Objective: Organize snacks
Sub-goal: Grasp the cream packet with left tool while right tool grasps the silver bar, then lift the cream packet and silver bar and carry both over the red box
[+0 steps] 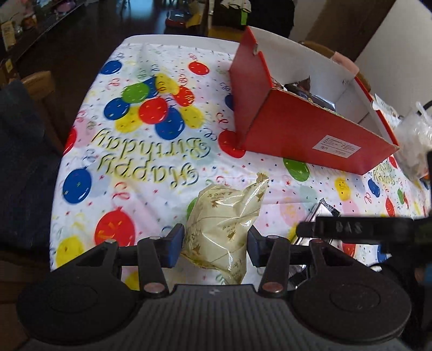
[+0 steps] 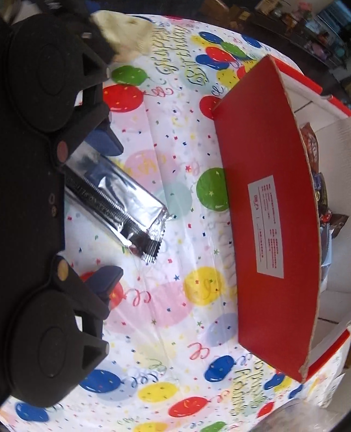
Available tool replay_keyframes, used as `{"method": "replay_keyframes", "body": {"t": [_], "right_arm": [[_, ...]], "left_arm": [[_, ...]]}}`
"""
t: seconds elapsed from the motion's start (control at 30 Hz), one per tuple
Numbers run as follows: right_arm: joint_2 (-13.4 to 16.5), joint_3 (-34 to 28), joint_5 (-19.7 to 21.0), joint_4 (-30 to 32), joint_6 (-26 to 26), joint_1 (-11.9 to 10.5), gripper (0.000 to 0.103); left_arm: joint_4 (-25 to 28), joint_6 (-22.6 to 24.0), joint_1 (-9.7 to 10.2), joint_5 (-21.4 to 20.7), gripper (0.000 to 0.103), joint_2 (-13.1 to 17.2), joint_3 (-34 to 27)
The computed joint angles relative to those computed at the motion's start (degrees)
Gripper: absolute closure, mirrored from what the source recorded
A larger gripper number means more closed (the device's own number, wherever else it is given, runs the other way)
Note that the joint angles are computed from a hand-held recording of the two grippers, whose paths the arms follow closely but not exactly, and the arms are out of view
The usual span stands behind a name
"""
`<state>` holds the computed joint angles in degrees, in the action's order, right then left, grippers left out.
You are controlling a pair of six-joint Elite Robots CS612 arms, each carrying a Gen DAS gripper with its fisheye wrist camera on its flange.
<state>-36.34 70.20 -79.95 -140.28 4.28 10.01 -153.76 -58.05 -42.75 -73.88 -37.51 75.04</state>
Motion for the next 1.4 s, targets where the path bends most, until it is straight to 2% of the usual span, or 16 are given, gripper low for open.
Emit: {"method": "replay_keyframes", "body": {"t": [0.13,0.27,0.37,0.6,0.67,0.9,1.1,1.4], "right_arm": [[0.55,-1.24,-0.44,1.72,0.68,0.69,0.022],[0.59,-0.95,-3.30,1.07,-0.26,1.49,0.023],[0.37,-0.37,-4.64,0.26,-1.38,1.74,0.029],[-1.71,3.97,-4.81,-2.81,-5.23,1.56,0.038],[-2.32,5.10,-4.55,-3.55,-7.06,1.28,0.040],[-4.42,9.08,-1.42,-5.87,-11.10,-0.45,0.061],[-5.88,12.56,-0.44,-10.73,-16.27,-1.56,0.062],[-7.72,13.84,4.37,-16.80,-18.39,-3.44,0.062]], "left_arm": [[-0.89,-1.01,-0.30,0.76,0.056,-0.98,2.02],[-1.46,-1.86,-0.42,1.21,0.056,-1.75,3.50],[-1.93,-2.00,-0.51,1.28,0.056,-2.16,4.24],[-2.79,-0.93,-0.80,1.39,0.056,-2.44,4.77],[-3.02,-0.53,-0.89,1.35,0.056,-2.44,4.76],[-3.29,0.60,-1.17,0.56,0.056,-2.02,3.83],[-1.95,1.78,-1.63,0.45,0.056,-1.52,2.24],[-0.45,2.94,-2.13,1.42,0.056,-1.11,-0.43]]}}
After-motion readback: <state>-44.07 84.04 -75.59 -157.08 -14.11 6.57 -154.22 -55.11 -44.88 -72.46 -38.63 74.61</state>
